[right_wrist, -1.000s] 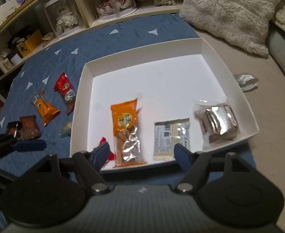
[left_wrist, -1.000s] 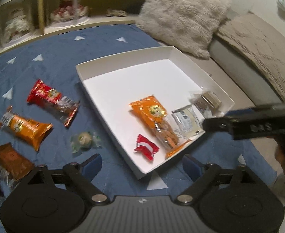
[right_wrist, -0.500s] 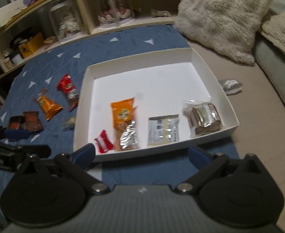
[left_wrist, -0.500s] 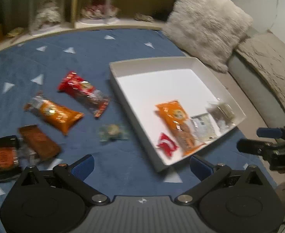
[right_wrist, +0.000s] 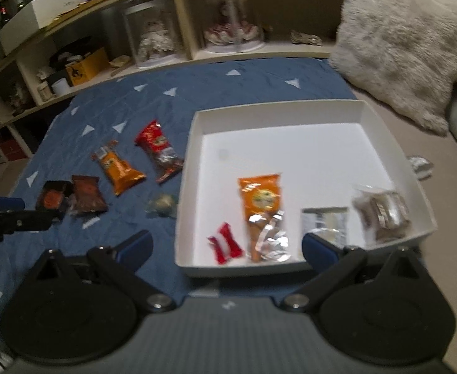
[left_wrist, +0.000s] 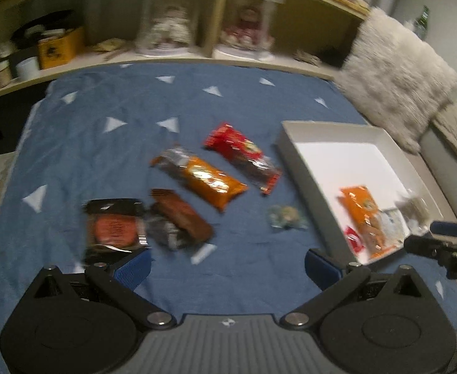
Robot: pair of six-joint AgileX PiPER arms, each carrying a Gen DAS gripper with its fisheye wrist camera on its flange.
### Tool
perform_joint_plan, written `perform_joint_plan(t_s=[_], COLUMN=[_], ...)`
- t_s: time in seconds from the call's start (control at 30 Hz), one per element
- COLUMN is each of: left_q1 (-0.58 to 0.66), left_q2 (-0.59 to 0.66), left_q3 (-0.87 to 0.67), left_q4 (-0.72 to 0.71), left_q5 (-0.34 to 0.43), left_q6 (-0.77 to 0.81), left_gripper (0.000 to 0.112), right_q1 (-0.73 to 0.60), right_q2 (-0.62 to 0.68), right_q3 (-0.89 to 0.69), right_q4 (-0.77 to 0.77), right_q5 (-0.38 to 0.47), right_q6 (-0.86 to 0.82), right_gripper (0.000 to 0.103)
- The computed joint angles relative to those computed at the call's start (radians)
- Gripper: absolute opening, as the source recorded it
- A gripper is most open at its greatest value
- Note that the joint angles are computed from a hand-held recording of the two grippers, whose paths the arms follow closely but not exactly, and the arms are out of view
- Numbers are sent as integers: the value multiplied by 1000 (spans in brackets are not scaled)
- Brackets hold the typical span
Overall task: Organize snacks
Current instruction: 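Move both tools over the snacks on the bed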
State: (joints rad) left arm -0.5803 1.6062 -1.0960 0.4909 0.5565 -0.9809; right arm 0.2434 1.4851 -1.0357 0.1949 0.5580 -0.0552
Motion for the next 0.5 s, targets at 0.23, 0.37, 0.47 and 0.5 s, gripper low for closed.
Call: perform_joint_plan(t_s=[0.23, 0.37, 0.47, 0.5], left_q1=[90, 130, 167, 176], left_q2=[-15, 2, 22, 31], left_q3=[53, 54, 54, 50], left_q4=[163, 223, 206, 197], left_q5=[-11, -1, -25, -29], left_q6=[-191, -262, -253, -241], left_gripper=[103, 103, 103, 103], right_q1=[87, 130, 165, 170], right_q2=[69, 104, 157, 178], right_q3=[1, 30, 17, 0], right_q4=[61, 222, 378, 418], right_q5=[-112, -241, -296, -286], right_q6=[-29, -170, -328, -372], right_gripper=[103, 103, 103, 103])
